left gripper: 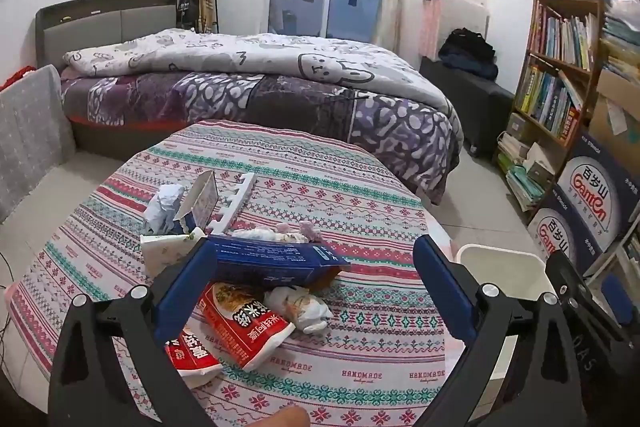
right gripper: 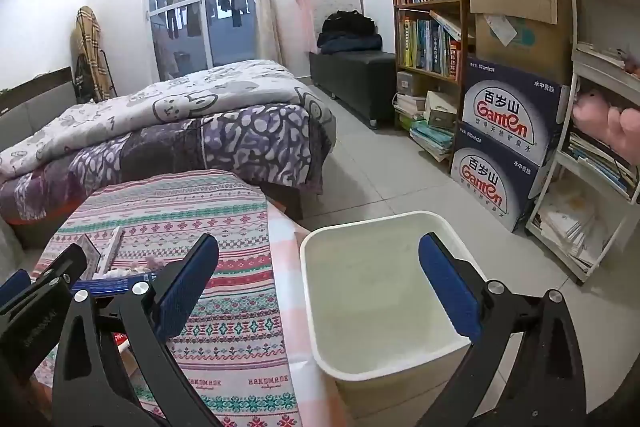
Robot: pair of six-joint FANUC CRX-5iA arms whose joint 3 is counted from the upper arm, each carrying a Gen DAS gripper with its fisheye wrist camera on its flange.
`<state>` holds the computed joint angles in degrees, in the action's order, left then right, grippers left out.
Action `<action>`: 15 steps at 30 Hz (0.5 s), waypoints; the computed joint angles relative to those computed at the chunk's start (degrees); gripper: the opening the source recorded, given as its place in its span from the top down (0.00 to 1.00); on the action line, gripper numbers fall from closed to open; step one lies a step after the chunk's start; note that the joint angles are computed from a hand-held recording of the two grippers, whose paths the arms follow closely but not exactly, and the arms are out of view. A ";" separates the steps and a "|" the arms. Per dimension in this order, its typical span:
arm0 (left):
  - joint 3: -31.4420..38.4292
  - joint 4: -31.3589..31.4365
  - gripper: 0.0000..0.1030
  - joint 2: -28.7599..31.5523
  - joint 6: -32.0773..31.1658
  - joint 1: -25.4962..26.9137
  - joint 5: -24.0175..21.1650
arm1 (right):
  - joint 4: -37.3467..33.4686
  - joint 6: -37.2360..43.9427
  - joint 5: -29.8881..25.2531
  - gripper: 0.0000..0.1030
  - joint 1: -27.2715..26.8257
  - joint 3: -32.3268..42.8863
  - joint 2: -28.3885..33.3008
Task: Collect trash
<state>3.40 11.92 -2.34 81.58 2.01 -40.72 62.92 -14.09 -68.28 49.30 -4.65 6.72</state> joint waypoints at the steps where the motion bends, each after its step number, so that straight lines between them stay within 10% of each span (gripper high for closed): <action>1: 0.01 -0.03 0.07 0.06 0.08 -0.05 0.09 | 0.00 0.07 0.10 0.07 -0.04 -0.17 -0.16; 15: 0.95 1.08 0.07 0.14 0.11 0.37 -1.56 | -0.21 0.07 -0.42 0.07 0.57 0.07 -0.27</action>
